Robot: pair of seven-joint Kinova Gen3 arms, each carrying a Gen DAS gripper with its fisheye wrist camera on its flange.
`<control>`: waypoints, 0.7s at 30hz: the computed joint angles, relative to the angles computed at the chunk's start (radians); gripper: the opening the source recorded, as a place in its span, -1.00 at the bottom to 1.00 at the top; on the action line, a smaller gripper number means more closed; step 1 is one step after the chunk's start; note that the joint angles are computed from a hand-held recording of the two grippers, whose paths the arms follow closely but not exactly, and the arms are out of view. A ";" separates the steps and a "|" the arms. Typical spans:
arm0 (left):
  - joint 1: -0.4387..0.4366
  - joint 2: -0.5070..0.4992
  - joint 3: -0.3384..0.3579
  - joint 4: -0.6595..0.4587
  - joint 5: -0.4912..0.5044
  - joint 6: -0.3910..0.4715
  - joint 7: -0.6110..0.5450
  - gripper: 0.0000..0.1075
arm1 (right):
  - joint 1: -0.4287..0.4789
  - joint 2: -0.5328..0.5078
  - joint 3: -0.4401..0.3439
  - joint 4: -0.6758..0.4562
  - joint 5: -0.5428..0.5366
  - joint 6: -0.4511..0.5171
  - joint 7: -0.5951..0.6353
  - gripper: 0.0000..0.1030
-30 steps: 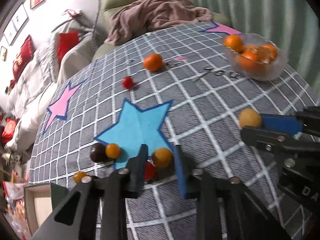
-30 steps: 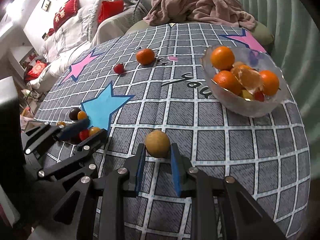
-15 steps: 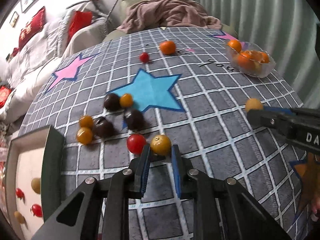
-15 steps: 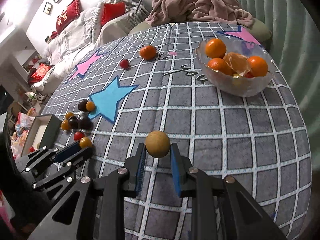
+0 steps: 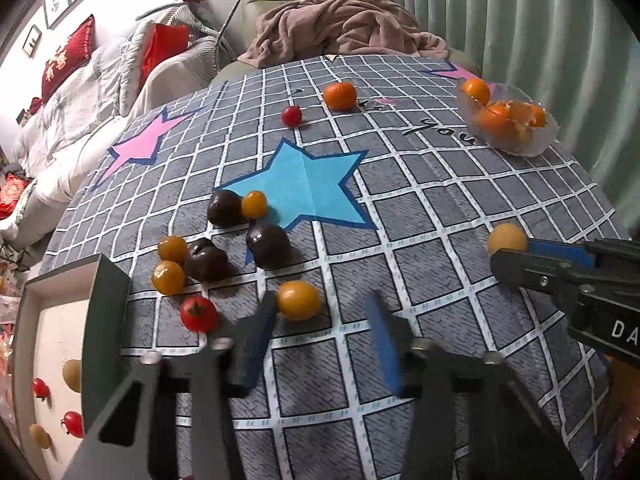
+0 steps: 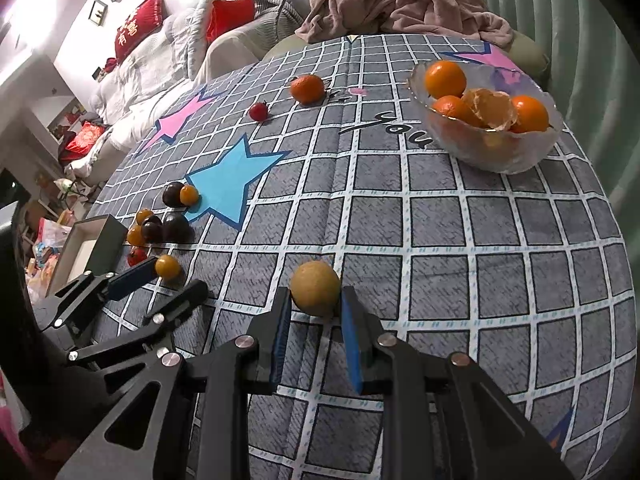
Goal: Organize fruits
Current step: 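Carry both fruits over the white tray and open both grippers to drop them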
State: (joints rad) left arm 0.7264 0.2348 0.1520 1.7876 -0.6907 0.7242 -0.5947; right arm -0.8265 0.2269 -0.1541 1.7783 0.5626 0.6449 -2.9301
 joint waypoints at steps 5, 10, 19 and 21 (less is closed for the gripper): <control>-0.051 -0.030 0.007 0.024 0.073 -0.045 -0.056 -0.57 | -0.009 0.008 -0.003 -0.010 -0.001 0.006 -0.001 -0.48; -0.063 -0.058 0.015 0.055 0.095 -0.061 -0.069 -0.57 | -0.023 0.012 -0.006 -0.019 -0.004 0.016 -0.001 -0.48; -0.073 -0.116 0.052 0.119 0.115 -0.043 -0.057 -0.57 | -0.066 0.034 -0.021 -0.056 -0.014 0.063 0.004 -0.48; -0.083 -0.132 0.062 0.133 0.127 -0.041 -0.061 -0.57 | -0.075 0.042 -0.028 -0.072 -0.028 0.074 0.016 -0.48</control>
State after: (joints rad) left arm 0.6432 0.1030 0.2137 1.9203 -0.5641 0.6834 -0.6560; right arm -0.9017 0.2684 -0.1820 1.7066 0.5348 0.7186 -2.9139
